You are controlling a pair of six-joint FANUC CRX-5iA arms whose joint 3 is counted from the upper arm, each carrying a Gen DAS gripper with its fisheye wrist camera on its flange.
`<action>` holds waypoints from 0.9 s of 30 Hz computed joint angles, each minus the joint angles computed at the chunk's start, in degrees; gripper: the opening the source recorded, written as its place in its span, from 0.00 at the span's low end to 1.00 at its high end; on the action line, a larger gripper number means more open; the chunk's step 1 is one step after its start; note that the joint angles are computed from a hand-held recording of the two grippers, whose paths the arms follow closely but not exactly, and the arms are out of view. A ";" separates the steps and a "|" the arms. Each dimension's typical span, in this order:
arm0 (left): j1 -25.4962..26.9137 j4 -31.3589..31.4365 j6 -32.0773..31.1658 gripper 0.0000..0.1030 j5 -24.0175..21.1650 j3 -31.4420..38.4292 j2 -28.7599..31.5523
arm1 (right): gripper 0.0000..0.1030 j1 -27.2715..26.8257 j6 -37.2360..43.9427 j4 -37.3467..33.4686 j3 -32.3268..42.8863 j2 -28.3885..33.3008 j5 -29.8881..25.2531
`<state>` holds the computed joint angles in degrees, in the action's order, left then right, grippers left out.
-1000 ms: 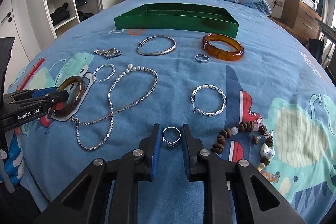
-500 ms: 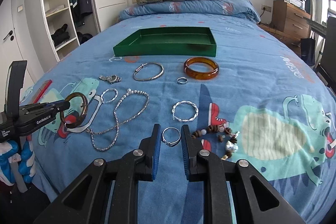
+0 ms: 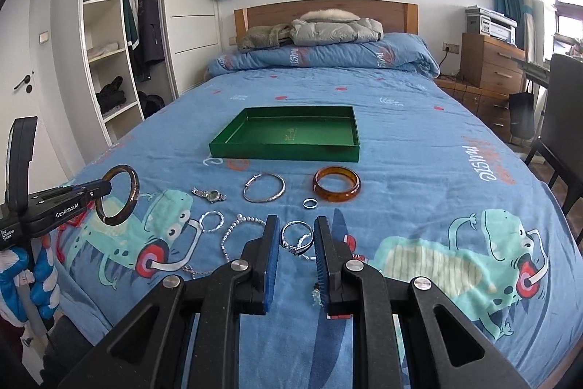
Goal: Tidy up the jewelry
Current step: 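Carry the brown bangle and silver ring over the green tray with both tools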
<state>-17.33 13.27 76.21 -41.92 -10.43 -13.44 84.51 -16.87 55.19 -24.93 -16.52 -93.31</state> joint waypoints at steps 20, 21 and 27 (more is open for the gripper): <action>-4.16 -3.10 8.65 0.08 -6.21 34.23 25.08 | 0.18 -29.74 22.14 4.41 10.33 4.63 22.51; -4.56 -3.76 9.46 0.08 -6.96 36.84 27.19 | 0.18 -31.80 23.05 3.70 10.65 5.23 24.22; -6.53 -6.81 12.18 0.08 -10.77 49.20 37.78 | 0.18 -40.88 27.38 -1.01 11.75 9.19 31.51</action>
<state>-23.86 6.46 88.39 -52.70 38.77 24.34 43.62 10.51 54.18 -13.19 -7.33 -61.79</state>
